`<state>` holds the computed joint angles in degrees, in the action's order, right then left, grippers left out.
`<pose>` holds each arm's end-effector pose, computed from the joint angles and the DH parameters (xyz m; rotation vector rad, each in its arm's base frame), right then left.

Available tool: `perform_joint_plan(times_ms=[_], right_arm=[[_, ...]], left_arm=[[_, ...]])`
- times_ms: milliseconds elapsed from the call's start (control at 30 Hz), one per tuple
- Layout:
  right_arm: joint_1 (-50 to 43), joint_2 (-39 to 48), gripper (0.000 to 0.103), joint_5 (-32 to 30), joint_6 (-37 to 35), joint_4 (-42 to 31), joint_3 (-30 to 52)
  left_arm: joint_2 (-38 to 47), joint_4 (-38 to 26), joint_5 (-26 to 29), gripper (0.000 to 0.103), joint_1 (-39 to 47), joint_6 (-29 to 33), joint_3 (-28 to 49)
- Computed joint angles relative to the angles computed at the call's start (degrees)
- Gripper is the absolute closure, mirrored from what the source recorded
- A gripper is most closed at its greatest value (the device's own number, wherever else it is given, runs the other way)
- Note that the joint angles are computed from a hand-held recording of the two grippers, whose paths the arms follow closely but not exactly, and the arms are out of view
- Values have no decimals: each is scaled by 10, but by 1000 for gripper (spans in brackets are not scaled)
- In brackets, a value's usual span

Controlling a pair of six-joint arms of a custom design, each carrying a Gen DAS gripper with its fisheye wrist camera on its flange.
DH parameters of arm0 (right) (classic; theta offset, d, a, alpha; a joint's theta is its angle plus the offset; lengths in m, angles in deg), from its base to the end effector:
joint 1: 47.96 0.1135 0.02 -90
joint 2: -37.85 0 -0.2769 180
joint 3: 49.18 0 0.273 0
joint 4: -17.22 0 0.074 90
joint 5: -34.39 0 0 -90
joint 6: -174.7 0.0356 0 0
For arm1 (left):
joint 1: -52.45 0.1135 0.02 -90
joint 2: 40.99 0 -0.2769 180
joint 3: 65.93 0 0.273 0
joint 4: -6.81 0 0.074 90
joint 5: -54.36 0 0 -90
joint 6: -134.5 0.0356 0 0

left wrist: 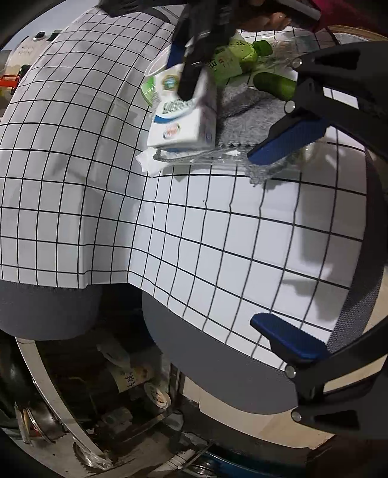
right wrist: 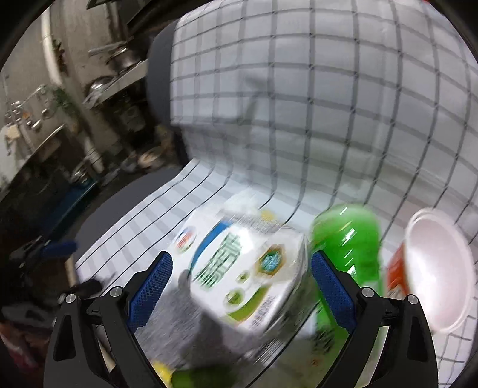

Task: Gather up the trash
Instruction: 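Reach the right tool to the white milk carton and grasp it, then lift the milk carton with the right tool while the left tool grasps the green cucumber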

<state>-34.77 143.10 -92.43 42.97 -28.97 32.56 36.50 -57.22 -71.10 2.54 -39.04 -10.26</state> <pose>0.3639 0.1072 0.1756 -1.3148 2.1994 0.7123 0.1581 -0.1557 0.1796 -0.7615 2.4184 0.2359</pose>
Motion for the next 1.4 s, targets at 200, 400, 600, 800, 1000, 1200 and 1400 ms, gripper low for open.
perform_joint_plan(times_ms=[200,400,600,800,1000,1200,1400], right_arm=[[-2,-87,10,63,-125,-51,-81],[2,-167,8,52,-121,101,-171],[56,-80,8,106,-117,122,-113],[68,-69,18,141,-134,141,-125],[-27,-204,20,31,-14,157,-166],[-192,-274,20,-55,38,95,-171],[-350,-258,20,-117,-46,7,-176]], left_arm=[[-5,-18,-4,7,-32,-40,-1],[-1,-16,3,7,-45,-59,-5],[4,-6,0,7,-40,-49,-3],[4,2,3,7,-36,-43,-6],[1,-41,-22,7,-76,-75,13],[37,-14,-40,13,-114,-44,45],[102,89,-30,35,-109,61,75]])
